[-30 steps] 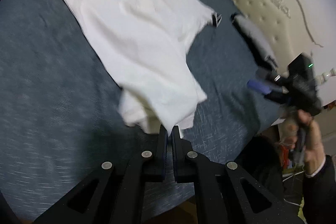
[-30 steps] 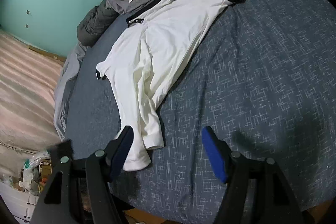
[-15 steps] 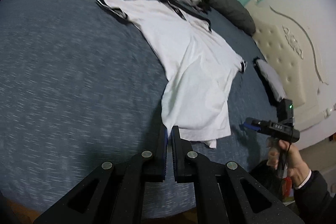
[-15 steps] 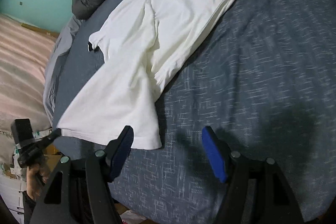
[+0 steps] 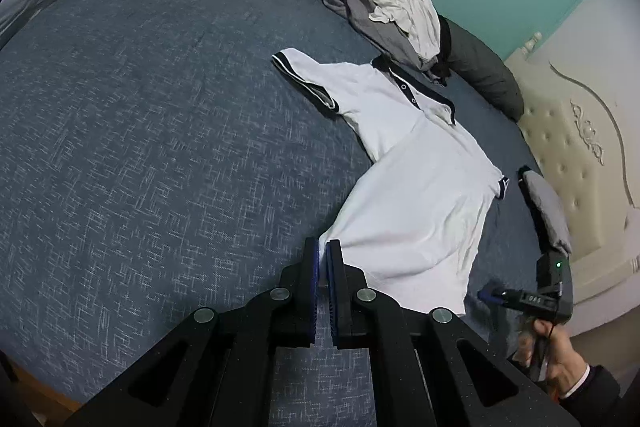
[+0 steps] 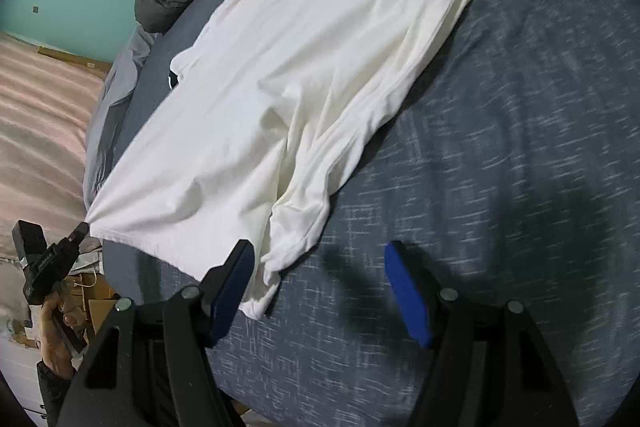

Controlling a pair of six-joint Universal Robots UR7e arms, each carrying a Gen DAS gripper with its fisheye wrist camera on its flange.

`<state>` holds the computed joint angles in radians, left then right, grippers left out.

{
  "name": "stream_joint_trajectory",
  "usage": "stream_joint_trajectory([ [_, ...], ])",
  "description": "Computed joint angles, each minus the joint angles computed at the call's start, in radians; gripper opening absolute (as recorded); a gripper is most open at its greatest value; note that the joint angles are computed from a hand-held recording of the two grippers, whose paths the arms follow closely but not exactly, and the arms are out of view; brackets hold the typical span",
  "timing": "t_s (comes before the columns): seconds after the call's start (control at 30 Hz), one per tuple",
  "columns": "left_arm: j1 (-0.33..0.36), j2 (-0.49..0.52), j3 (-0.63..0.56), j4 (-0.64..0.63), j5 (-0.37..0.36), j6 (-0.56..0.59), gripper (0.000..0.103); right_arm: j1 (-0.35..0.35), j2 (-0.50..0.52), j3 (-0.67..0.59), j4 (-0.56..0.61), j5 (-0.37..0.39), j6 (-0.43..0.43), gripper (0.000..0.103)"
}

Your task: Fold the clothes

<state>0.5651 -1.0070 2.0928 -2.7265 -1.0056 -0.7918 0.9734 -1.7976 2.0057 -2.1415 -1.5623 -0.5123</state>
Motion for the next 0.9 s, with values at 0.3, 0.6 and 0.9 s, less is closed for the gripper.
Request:
stream_joint_trajectory([
  [0.3, -0.003, 0.010, -0.018, 0.018, -0.003, 0.016, 0.004, 0.034, 0.041, 0.037, -0.041, -0.014, 0.038, 0.035],
  [0.6, -0.007, 0.005, 0.007, 0.018, -0.018, -0.006, 0.004, 0.016, 0.000, 0.005, 0.029, 0.063, -0.005, 0.003],
  [0.9, -0.016, 0.041, 0.015, 0.012, -0.072, 0.000, 0.004, -0.099, -0.077, -0.209, 0.216, 0.091, -0.117, 0.003],
])
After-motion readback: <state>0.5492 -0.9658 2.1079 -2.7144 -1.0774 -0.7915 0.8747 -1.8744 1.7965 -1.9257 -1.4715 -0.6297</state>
